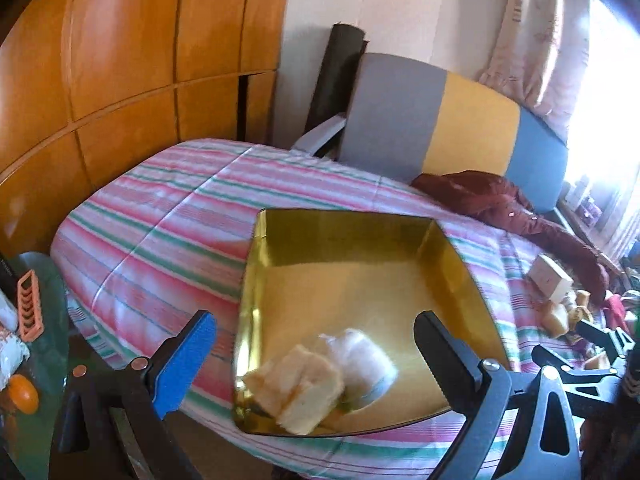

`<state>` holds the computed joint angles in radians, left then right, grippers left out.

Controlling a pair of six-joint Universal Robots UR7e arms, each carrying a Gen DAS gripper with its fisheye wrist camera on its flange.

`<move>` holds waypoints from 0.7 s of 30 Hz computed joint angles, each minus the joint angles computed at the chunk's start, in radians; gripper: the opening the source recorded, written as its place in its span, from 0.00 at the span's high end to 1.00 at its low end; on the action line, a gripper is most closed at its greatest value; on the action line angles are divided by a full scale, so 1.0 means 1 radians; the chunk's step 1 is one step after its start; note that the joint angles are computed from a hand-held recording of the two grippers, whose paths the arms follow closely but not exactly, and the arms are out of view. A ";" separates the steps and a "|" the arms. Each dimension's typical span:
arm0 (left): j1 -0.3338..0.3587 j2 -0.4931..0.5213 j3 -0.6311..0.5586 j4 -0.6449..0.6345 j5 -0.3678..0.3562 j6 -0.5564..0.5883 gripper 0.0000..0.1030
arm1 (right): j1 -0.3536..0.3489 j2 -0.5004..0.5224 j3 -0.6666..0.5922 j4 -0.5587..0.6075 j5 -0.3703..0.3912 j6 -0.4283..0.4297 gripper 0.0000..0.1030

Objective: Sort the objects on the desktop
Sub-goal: 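Grasp tan sponge with right tool while left tool grasps yellow knit glove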

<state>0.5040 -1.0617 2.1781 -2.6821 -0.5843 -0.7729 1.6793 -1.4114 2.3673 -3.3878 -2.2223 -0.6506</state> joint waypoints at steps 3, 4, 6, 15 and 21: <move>-0.007 0.028 -0.019 -0.053 -0.026 0.051 0.02 | -0.040 -0.029 -0.002 -0.023 -0.036 -0.019 0.00; -0.007 0.042 -0.031 -0.071 -0.044 0.075 0.02 | -0.057 -0.050 0.000 -0.007 -0.033 -0.015 0.00; -0.011 0.073 -0.055 -0.096 -0.069 0.121 0.02 | -0.095 -0.092 -0.001 0.036 -0.026 0.012 0.00; -0.038 0.208 -0.174 -0.195 -0.211 0.318 0.02 | -0.380 -0.410 -0.040 0.367 0.180 0.246 0.00; -0.054 0.306 -0.269 -0.209 -0.312 0.410 0.02 | -0.515 -0.525 -0.082 0.445 0.231 0.221 0.00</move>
